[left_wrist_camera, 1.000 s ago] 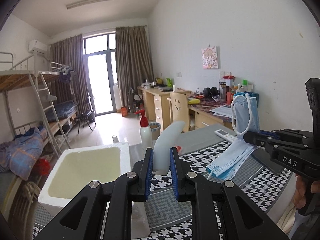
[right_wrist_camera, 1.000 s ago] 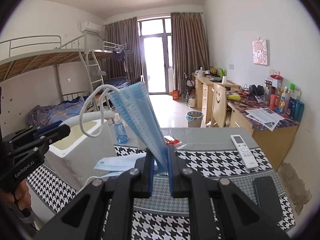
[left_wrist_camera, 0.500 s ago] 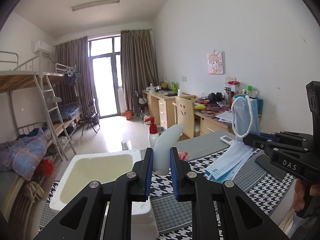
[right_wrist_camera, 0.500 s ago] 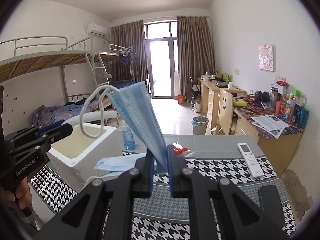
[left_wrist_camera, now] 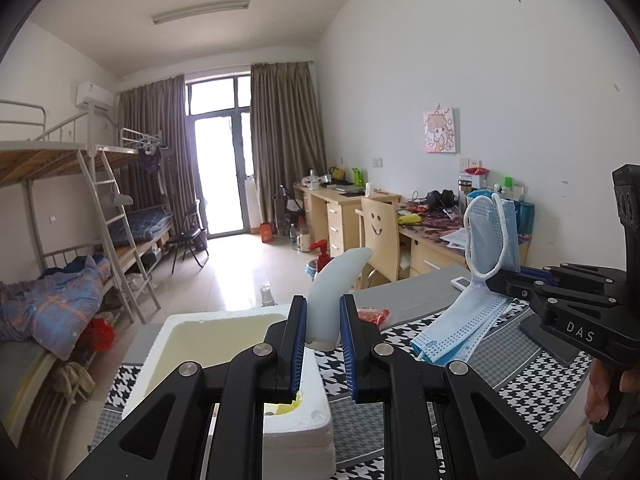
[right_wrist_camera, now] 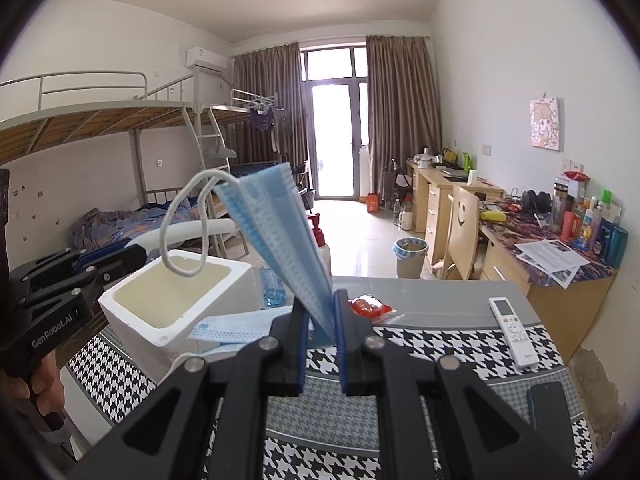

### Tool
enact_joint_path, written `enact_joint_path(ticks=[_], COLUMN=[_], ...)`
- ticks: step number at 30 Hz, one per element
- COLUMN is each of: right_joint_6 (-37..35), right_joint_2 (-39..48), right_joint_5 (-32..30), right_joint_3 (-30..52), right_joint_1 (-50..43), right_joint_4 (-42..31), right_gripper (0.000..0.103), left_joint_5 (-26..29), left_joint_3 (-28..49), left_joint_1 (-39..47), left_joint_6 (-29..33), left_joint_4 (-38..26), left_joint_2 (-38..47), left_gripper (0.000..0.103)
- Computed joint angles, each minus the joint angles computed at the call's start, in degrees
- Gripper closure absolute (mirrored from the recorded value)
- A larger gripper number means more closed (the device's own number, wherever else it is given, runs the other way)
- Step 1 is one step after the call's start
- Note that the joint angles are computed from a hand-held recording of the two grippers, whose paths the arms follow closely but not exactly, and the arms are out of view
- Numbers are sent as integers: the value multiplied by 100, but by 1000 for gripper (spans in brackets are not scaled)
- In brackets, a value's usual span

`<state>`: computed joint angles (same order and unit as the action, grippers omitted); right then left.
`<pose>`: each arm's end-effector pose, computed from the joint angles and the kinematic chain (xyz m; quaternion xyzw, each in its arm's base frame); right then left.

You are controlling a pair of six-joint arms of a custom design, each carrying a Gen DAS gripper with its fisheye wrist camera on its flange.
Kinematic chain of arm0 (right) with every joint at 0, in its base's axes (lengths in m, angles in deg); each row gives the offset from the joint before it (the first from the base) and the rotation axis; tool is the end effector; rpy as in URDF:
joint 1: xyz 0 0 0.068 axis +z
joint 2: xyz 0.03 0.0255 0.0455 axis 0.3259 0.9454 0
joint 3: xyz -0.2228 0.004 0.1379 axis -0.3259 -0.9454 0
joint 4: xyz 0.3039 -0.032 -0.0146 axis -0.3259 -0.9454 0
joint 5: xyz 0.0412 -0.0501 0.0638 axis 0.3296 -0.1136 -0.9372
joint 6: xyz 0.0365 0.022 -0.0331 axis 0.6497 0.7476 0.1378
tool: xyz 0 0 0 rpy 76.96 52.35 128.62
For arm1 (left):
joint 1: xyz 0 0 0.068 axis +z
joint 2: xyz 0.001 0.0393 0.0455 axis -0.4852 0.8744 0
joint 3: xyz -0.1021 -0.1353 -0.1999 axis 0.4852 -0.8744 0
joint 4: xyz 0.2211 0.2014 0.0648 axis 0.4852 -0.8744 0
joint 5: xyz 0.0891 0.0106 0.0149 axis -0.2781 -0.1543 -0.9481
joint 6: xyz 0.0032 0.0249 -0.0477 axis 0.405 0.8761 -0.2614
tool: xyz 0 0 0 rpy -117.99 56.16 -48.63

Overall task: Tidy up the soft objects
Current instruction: 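Carry the white object and blue mask with both tools over the white foam box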

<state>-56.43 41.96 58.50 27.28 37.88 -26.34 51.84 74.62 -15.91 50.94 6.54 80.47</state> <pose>0.3213 0.1150 0.2297 -0.1790 0.8014 0.1480 0.5512 0.1934 0.0342 0.2349 0.0624 0.8016 -0.0038 0.5946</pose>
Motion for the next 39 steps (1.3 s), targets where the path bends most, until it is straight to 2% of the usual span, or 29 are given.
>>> enact_joint_path(ticks=[39], right_joint_6=[-42], right_joint_2=[966], right_joint_5=[-296], right_joint_3=[932], right_joint_1=[654], right_joint_4=[22], right_gripper=[88], left_joint_5=[-71], left_joint_3=[37], left_joint_1=[987], left_joint_6=[-27], left_joint_4=[87], left_joint_2=[156], left_gripper=[85])
